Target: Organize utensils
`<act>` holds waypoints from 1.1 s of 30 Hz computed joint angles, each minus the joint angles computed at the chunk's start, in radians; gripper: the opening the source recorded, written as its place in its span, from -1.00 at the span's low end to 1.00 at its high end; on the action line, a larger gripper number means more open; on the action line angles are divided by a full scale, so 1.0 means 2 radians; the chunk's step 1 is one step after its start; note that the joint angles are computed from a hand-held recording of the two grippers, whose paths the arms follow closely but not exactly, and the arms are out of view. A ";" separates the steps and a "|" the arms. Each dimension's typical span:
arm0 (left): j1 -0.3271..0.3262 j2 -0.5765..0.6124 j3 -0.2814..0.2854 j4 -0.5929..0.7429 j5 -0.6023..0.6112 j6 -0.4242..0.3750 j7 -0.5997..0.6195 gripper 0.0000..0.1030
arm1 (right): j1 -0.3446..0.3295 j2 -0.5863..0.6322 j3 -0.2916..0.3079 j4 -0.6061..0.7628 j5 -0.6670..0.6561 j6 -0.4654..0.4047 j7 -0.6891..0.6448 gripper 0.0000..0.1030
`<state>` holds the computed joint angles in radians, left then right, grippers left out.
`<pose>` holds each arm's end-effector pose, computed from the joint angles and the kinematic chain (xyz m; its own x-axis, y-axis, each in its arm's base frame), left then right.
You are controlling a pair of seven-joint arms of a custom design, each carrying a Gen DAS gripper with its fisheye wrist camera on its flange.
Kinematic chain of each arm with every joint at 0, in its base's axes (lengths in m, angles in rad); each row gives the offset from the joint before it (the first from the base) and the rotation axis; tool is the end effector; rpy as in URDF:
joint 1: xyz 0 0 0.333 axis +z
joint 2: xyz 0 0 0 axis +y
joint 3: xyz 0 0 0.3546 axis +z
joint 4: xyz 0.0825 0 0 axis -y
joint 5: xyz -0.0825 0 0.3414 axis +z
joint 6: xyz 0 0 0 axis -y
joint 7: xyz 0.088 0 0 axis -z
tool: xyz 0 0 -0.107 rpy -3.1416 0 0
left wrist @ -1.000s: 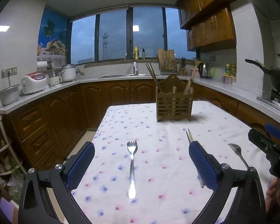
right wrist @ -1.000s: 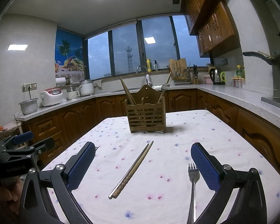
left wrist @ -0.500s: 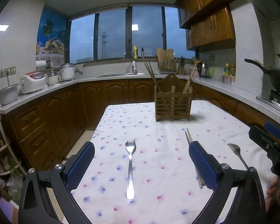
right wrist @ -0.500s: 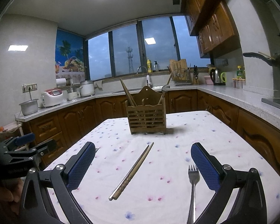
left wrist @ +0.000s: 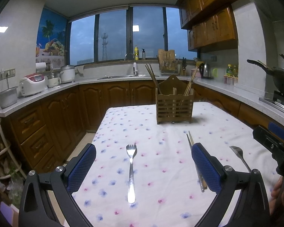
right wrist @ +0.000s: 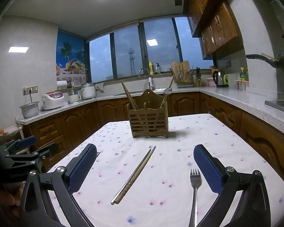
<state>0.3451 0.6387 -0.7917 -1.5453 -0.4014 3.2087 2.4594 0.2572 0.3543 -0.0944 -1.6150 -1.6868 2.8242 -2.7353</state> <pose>0.7131 -0.1093 0.5295 -0.4764 -0.8789 -0.0256 -0.3037 0.1918 -0.9333 0.6447 0.1667 0.5243 -0.2178 -0.9675 -0.1281 -0.2919 0.1898 -0.9374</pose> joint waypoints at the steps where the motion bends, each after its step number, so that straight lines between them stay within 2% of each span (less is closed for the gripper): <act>1: 0.001 -0.001 -0.001 -0.001 0.000 0.000 0.000 0.98 | 0.000 0.000 0.000 0.000 0.000 0.000 0.000 1.00; 12: 0.002 -0.003 -0.002 -0.006 0.002 0.001 -0.004 0.98 | 0.001 0.000 0.000 0.000 0.001 -0.001 -0.001 1.00; 25: -0.011 -0.007 0.014 0.002 -0.008 -0.010 -0.001 0.98 | 0.002 0.001 -0.002 0.002 0.005 0.001 -0.003 1.00; 33: -0.017 -0.008 0.018 0.006 -0.020 -0.012 0.008 0.98 | 0.006 0.010 -0.004 0.015 0.031 0.001 -0.024 1.00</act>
<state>0.3119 0.6233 -0.7553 -1.5327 -0.4420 3.1838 2.4748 0.2699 0.3753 -0.1028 -1.5850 -1.6246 2.8269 -2.7834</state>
